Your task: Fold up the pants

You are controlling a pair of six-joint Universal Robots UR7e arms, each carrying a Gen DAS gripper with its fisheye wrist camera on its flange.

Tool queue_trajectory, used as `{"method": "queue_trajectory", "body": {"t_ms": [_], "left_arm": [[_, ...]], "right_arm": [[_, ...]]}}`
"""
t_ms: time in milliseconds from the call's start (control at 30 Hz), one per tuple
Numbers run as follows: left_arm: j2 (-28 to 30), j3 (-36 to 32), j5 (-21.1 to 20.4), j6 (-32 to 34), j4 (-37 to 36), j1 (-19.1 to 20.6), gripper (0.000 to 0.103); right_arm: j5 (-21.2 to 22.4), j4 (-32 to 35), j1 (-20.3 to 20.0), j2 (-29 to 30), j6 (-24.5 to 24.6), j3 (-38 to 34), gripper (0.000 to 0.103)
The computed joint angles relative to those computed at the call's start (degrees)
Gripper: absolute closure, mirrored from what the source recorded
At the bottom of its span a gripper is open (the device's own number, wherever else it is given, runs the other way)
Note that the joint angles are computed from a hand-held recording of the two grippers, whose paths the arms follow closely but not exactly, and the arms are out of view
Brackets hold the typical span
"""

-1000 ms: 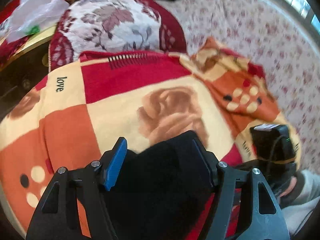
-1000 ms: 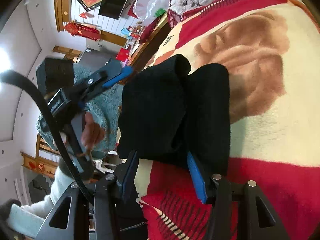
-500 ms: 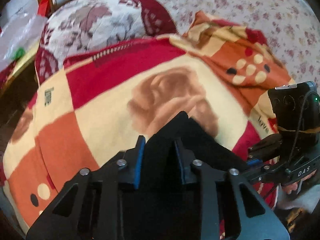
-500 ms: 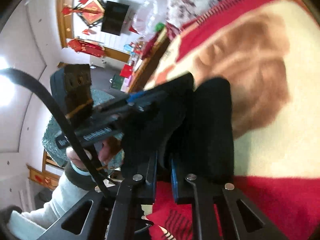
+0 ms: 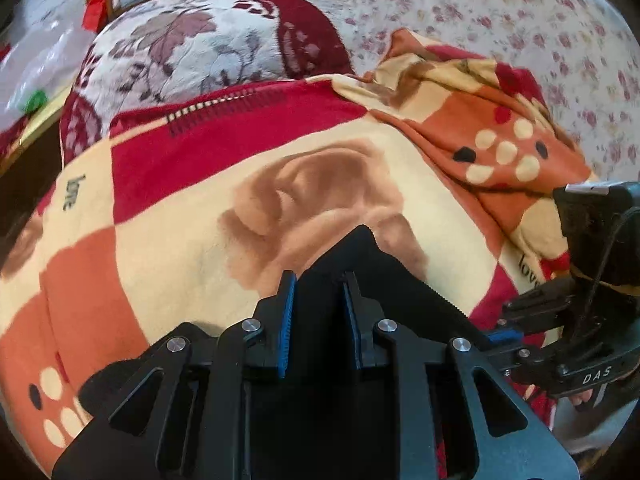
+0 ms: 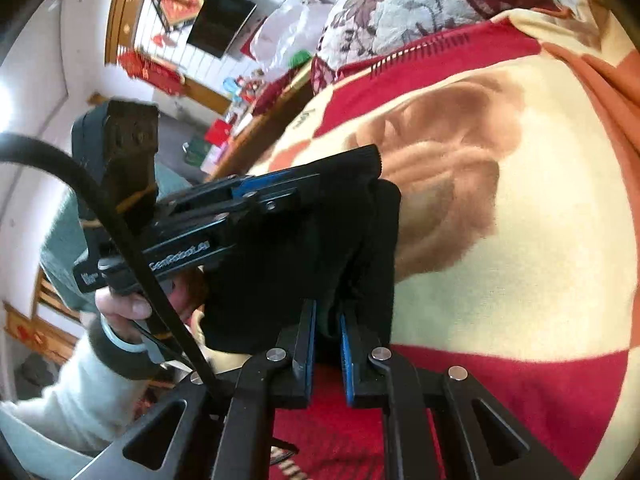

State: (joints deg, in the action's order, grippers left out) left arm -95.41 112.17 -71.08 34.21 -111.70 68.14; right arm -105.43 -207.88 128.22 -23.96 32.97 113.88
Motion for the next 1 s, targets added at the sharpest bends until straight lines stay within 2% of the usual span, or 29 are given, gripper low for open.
{"method": "queue_trajectory", "body": {"t_ms": [67,167,333,400,467,500,533,600,767,867,1000], "left_arm": [[0.00,-1.24,-2.18,-1.17,0.75,0.55,0.082],[-1.57,-2.01,-3.11,-2.50,1.67,0.01,0.079],[-4.44,-4.52,-6.66,-4.18,4.03,0.12,0.063],[-5.42,-5.84,-8.17,-5.85,4.01,0.61,0.050],[-6.08,-7.00,-9.14,-7.13,3.89,1.21,0.050],[-6.58,-7.67,-9.41,-7.92,3.96,1.61,0.049],[-7.09,-7.95,-8.71,-8.56,3.68,1.79,0.049],[-8.23,-7.79,-6.96,-8.88,2.88,2.06,0.049],[-11.80,-5.12,-0.61,-8.56,1.58,2.75,0.049],[-13.35,-3.26,0.77,-9.49,0.69,3.68,0.049],[-14.23,-1.28,1.87,-11.61,-1.15,4.79,0.049]], "right_arm": [[0.91,0.62,-0.44,-0.70,1.31,0.54,0.092],[-1.76,2.07,0.81,-2.07,1.75,0.98,0.084],[-8.31,8.30,4.33,-4.40,0.26,-0.55,0.084],[-9.68,9.61,5.14,-4.88,-0.18,-1.14,0.084],[-9.63,10.27,5.31,-5.15,0.04,-1.57,0.082],[-9.91,10.67,5.41,-5.08,0.10,-2.04,0.078],[-10.39,11.30,5.76,-5.28,0.29,-2.14,0.068],[-11.51,13.00,6.28,-5.41,0.45,-2.89,0.055],[-12.55,17.62,7.06,-4.42,-1.63,-7.08,0.055],[-13.78,21.56,7.19,-2.75,-3.71,-11.22,0.055],[-13.83,23.68,6.85,-0.39,-6.70,-16.28,0.055]]}}
